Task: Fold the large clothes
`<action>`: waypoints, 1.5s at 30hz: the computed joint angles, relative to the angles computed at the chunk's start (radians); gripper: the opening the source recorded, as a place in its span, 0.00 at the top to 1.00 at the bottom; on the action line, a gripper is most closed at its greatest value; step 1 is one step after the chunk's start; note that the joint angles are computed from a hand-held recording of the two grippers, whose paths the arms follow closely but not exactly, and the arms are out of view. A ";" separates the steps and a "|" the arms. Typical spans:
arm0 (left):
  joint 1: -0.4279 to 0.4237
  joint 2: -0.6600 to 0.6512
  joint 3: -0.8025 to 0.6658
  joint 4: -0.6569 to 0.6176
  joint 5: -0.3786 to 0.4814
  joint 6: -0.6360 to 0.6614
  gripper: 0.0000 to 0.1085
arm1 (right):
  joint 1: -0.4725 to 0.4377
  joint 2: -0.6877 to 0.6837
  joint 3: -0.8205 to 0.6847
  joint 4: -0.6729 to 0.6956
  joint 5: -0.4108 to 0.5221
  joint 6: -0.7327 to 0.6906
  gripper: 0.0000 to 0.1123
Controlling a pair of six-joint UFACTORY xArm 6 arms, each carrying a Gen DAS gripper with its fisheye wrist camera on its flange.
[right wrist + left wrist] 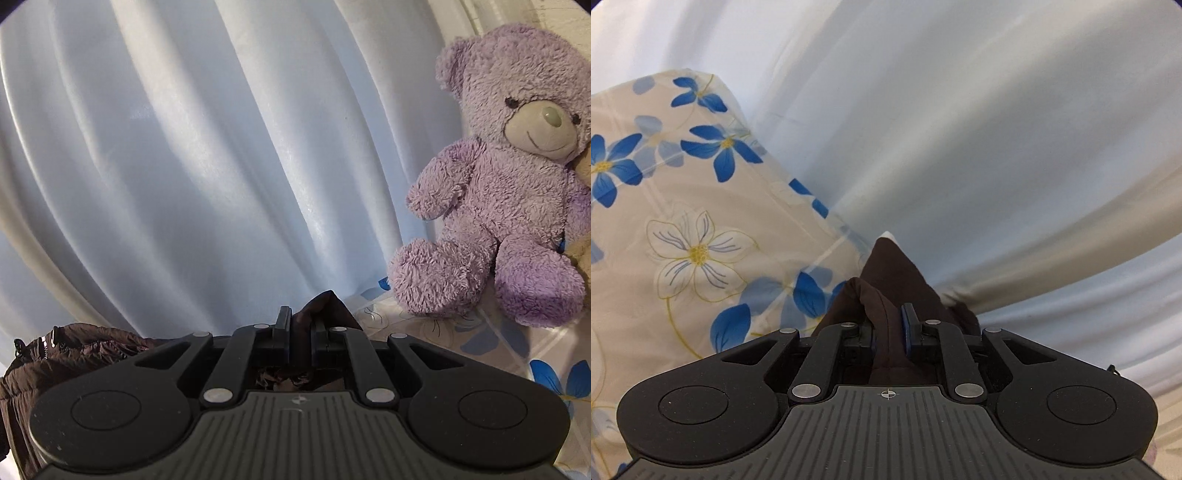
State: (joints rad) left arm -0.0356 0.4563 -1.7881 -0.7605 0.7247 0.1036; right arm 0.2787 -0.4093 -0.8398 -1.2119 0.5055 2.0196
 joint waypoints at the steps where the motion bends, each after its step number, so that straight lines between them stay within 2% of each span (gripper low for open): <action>1: -0.003 0.027 -0.021 0.015 0.003 -0.021 0.84 | -0.012 0.039 -0.022 0.008 -0.011 -0.011 0.92; 5: -0.004 0.121 -0.088 0.034 0.015 -0.093 0.76 | -0.046 0.160 -0.082 0.037 -0.045 -0.035 0.91; 9: 0.016 0.141 -0.091 -0.079 0.024 -0.069 0.71 | -0.061 0.233 -0.117 0.046 -0.070 -0.058 0.89; 11: 0.028 0.135 -0.085 -0.143 0.029 -0.038 0.68 | -0.083 0.237 -0.105 0.026 -0.112 -0.034 0.89; 13: 0.031 0.112 -0.059 -0.182 -0.013 0.001 0.62 | -0.107 0.221 -0.081 -0.028 -0.162 0.027 0.89; 15: 0.030 0.090 -0.033 -0.180 -0.099 0.010 0.49 | -0.120 0.204 -0.065 -0.093 -0.184 0.099 0.88; 17: 0.032 0.075 -0.022 -0.156 -0.156 0.009 0.47 | -0.127 0.194 -0.056 -0.143 -0.193 0.164 0.86; 19: 0.038 0.057 -0.007 -0.173 -0.148 0.073 0.43 | -0.116 0.181 -0.052 -0.169 -0.168 0.183 0.85; 21: 0.033 0.035 0.016 -0.144 -0.130 0.145 0.34 | -0.104 0.159 -0.041 -0.237 -0.132 0.263 0.77; 22: 0.024 0.018 0.043 -0.128 -0.140 0.192 0.32 | -0.092 0.146 -0.035 -0.256 -0.097 0.288 0.76; 24: 0.005 0.001 0.084 -0.122 -0.164 0.280 0.24 | -0.056 0.118 -0.022 -0.239 -0.002 0.269 0.67; 26: -0.006 0.002 0.100 -0.134 -0.165 0.343 0.19 | -0.061 0.112 -0.013 -0.227 -0.032 0.216 0.62; 27: -0.010 0.009 0.097 -0.135 -0.160 0.358 0.14 | -0.065 0.118 -0.011 -0.187 -0.055 0.147 0.57; 29: -0.020 0.026 0.088 -0.111 -0.160 0.376 0.12 | -0.065 0.139 -0.012 -0.129 -0.070 0.025 0.50; 31: -0.028 0.049 0.063 -0.093 -0.156 0.394 0.12 | -0.065 0.156 -0.015 -0.073 -0.066 -0.065 0.48; 37: -0.049 0.111 -0.016 -0.098 -0.158 0.431 0.14 | -0.130 0.208 -0.030 0.025 -0.171 -0.195 0.45; 39: -0.052 0.126 -0.037 -0.080 -0.136 0.420 0.27 | -0.150 0.235 -0.048 0.047 -0.205 -0.231 0.45; 40: -0.053 0.131 -0.043 -0.060 -0.132 0.399 0.30 | -0.161 0.249 -0.055 0.057 -0.229 -0.247 0.45; 41: -0.057 0.131 -0.038 -0.033 -0.148 0.378 0.37 | -0.164 0.261 -0.062 0.051 -0.248 -0.247 0.46; 43: -0.059 0.128 -0.029 -0.007 -0.158 0.355 0.46 | -0.167 0.286 -0.082 0.032 -0.264 -0.257 0.54; 45: -0.065 0.107 0.002 -0.001 -0.194 0.359 0.63 | -0.147 0.300 -0.101 0.023 -0.231 -0.270 0.71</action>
